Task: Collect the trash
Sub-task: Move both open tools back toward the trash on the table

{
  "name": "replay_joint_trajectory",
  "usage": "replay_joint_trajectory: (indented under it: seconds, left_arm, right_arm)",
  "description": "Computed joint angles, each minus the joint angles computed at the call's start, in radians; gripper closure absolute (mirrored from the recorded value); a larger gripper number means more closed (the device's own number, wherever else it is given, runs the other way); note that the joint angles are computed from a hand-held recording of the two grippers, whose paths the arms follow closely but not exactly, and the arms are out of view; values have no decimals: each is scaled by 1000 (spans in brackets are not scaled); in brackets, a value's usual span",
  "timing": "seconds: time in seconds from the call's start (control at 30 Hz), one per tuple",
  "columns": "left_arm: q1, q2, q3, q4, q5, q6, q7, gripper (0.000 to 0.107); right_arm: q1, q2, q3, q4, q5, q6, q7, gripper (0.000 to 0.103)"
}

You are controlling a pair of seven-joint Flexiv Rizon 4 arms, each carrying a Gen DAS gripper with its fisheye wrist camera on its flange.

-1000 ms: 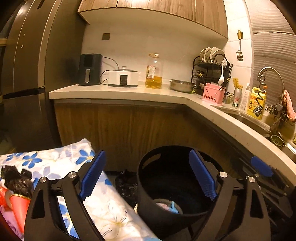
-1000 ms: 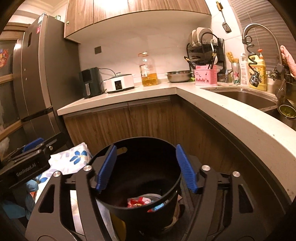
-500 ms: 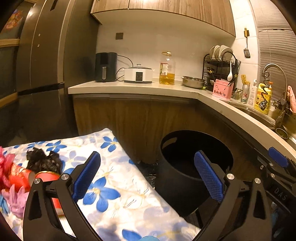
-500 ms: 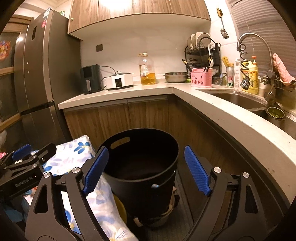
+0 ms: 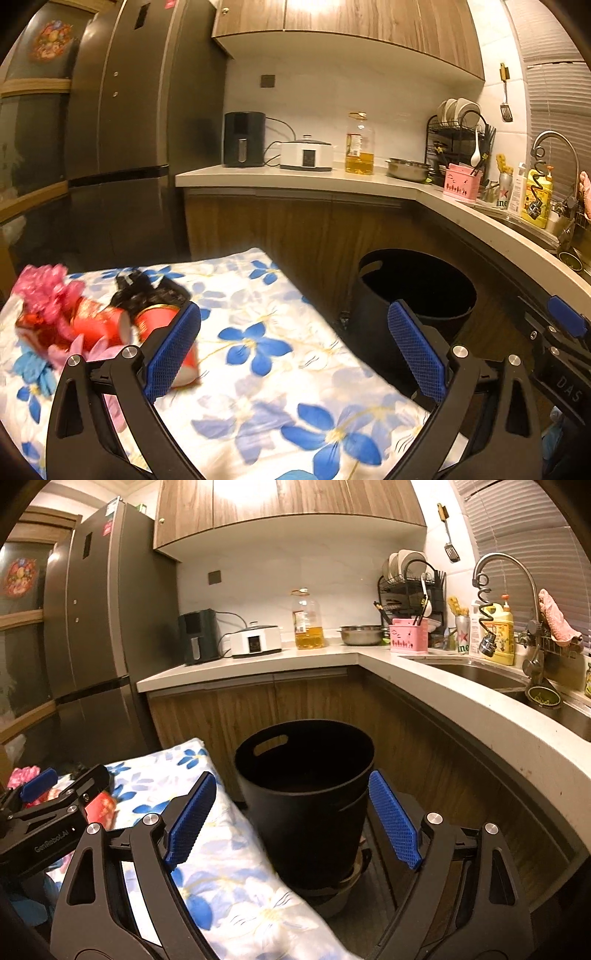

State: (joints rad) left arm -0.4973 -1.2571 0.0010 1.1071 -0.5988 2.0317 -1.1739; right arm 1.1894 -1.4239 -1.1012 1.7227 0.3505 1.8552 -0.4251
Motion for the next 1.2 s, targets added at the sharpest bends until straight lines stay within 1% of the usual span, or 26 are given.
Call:
replay_joint_trajectory:
  seconds: [0.17, 0.43, 0.63, 0.7, 0.83, 0.93, 1.03, 1.1, 1.13, 1.2]
  left_arm:
    - [32, 49, -34, 118, 32, 72, -29, 10]
    - [70, 87, -63, 234, 47, 159, -54, 10]
    - [80, 86, -47, 298, -32, 238, -42, 10]
    - [89, 82, -41, 320, -76, 264, -30, 10]
    - [129, 74, -47, 342, -130, 301, -17, 10]
    - [168, 65, -59, 346, -134, 326, -23, 10]
    - [207, 57, -70, 340, -128, 320, -27, 10]
    - [213, 52, -69, 328, -141, 302, -15, 10]
    - [216, 48, -66, 318, -154, 281, -1, 10]
    - [239, 50, -76, 313, -137, 240, -7, 10]
  right_arm:
    - [37, -8, -2, 12, 19, 12, 4, 19]
    - [72, -16, 1, 2, 26, 12, 6, 19]
    - [64, -26, 22, -54, 9, 23, -7, 19]
    - [54, -28, 37, -88, -1, 30, -24, 19]
    - [33, -30, 71, -162, -19, 32, -69, 19]
    - [22, -46, 81, -224, -24, 24, -92, 19]
    - [9, -76, 77, -300, -20, 15, -95, 19]
    - [-7, -79, 89, -343, -29, 10, -101, 19]
    - [-17, -82, 97, -371, -39, 6, -105, 19]
    - [-25, -91, 98, -409, -49, -1, -112, 20]
